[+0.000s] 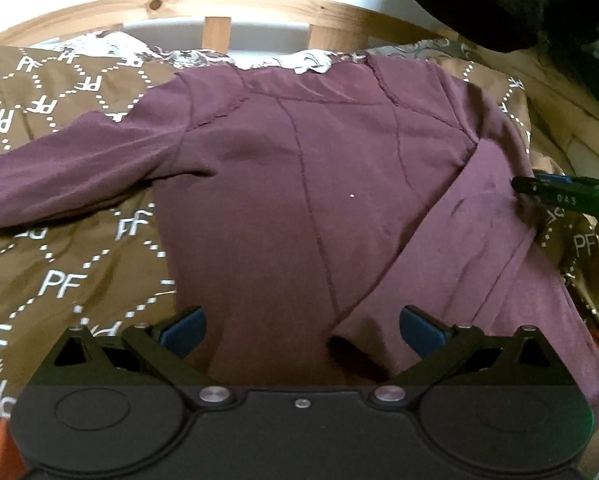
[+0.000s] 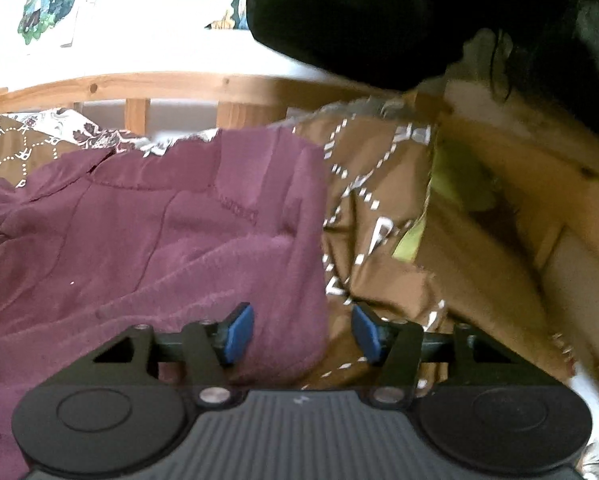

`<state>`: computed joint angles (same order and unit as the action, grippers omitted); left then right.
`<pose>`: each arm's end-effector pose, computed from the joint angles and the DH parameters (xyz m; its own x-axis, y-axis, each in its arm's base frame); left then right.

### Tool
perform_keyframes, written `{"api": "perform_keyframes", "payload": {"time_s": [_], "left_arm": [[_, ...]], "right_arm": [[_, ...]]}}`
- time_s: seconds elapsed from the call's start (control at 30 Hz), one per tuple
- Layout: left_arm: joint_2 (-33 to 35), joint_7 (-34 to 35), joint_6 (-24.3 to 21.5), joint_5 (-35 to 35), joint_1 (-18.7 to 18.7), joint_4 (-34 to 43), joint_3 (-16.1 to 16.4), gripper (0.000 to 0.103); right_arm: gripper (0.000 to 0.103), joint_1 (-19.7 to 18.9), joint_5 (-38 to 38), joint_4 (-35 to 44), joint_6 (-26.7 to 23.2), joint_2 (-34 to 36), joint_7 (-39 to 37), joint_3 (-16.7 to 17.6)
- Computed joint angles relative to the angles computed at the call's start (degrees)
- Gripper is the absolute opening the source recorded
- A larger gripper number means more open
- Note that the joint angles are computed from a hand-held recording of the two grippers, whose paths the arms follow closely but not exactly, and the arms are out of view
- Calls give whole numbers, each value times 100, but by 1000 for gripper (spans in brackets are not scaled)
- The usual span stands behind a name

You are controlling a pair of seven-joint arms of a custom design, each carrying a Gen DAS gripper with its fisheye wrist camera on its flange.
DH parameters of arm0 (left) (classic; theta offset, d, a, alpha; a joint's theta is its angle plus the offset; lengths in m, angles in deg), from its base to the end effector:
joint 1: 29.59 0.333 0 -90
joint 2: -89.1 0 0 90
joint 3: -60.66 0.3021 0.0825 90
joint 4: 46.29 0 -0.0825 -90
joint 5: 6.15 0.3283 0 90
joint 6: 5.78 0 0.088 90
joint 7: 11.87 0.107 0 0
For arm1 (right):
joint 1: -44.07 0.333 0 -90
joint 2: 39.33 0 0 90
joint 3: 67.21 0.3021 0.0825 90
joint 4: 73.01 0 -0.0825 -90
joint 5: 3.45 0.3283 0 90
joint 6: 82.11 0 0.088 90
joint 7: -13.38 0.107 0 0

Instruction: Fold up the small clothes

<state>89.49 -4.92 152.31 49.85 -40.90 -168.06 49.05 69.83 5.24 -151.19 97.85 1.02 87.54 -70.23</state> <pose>0.4753 -0.2383 0.4792 0.1685 -0.9734 0.1551 -0.6497 -0.2280 -0.7252 0.6658 0.2788 0.4516 0.4479 -0.8826 0.1431 -0.3734 -0.3300 -0.8670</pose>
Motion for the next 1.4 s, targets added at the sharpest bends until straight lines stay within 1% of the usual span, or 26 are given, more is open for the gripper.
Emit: {"api": "perform_keyframes", "payload": {"time_s": [0.03, 0.1, 0.17, 0.23, 0.27, 0.3, 0.33, 0.37, 0.4, 0.43, 0.47, 0.5, 0.53, 0.57, 0.6, 0.63, 0.67, 0.73, 0.83, 0.93, 1.0, 1.07, 1.1, 1.23, 1.33, 1.4], "left_arm": [[37, -1, 54, 16, 0, 25, 1, 102], [118, 2, 173, 69, -11, 84, 11, 102], [207, 168, 90, -27, -59, 170, -2, 102], [334, 645, -223, -405, -135, 320, -46, 102], [433, 1045, -468, -712, -182, 431, -81, 102], [488, 1175, -557, -777, -226, 467, -72, 102], [477, 1019, -548, -583, -280, 431, -27, 102], [444, 788, -546, -337, -334, 391, 9, 102], [418, 769, -568, -308, -354, 375, 12, 102], [393, 794, -571, -339, -358, 355, 12, 102], [344, 826, -551, -420, -349, 316, 12, 102], [279, 826, -504, -494, -334, 257, 13, 102], [197, 809, -441, -562, -311, 182, 16, 102], [77, 708, -369, -563, -283, 76, 22, 102], [-47, 524, -332, -474, -257, -24, 16, 102], [-184, 329, -318, -370, -221, -128, 1, 102], [-323, 162, -320, -276, -175, -225, -21, 102], [-617, -78, -409, -117, -72, -424, -88, 102], [-1131, -238, -1082, 17, 67, -694, -281, 102], [-1732, -566, -1793, 122, 247, -1099, -437, 102], [-2132, -728, -2168, 22, 394, -1356, -438, 102], [-2528, -1009, -2626, -143, 591, -1572, -431, 102], [-2731, -1181, -2761, -126, 708, -1698, -421, 102], [-3282, -1783, -3715, -65, 1173, -1930, -495, 102], [-3587, -2080, -3574, 184, 1376, -2128, -244, 100], [-3637, -2230, -3300, 367, 1545, -2179, -62, 98]], "right_arm": [[28, -26, 46, 71, -104, 22, 48, 20], [17, -238, 170, 94, -125, 5, 22, 303], [14, -314, 274, 50, -63, -43, 49, 408], [14, -352, 421, 4, 32, -84, 177, 447], [14, -413, 532, 54, -52, -77, 278, 511], [15, -435, 603, 142, -191, -44, 393, 501], [17, -441, 658, 228, -329, -3, 526, 472], [26, -428, 676, 305, -436, 45, 655, 416], [33, -341, 632, 307, -449, 64, 796, 263], [43, -190, 548, 230, -359, 48, 961, 36], [49, -73, 451, 102, -240, -3, 1053, -128], [51, 25, 369, -42, -157, -73, 1121, -253], [58, 151, 272, -196, -88, -149, 1185, -418], [63, 346, 165, -351, -38, -217, 1290, -676], [64, 616, 38, -532, 16, -281, 1425, -1019], [69, 816, -79, -725, 94, -355, 1498, -1251], [76, 991, -165, -951, 222, -453, 1545, -1420], [82, 1251, -232, -1387, 541, -652, 1538, -1624], [94, 1427, -118, -2085, 1176, -1037, 1258, -1562], [102, 1425, -36, -2609, 1707, -1366, 977, -1280], [103, 1405, 42, -2835, 1900, -1537, 848, -1078], [103, 1579, 314, -3025, 2041, -1673, 734, -1034], [103, 1557, 392, -3073, 2064, -1723, 723, -917], [103, 1278, 539, -3454, 2334, -1957, 810, -204], [103, 1049, 489, -3649, 2282, -2073, 687, 236], [103, 1067, 595, -3699, 2170, -2120, 452, 342]]}}
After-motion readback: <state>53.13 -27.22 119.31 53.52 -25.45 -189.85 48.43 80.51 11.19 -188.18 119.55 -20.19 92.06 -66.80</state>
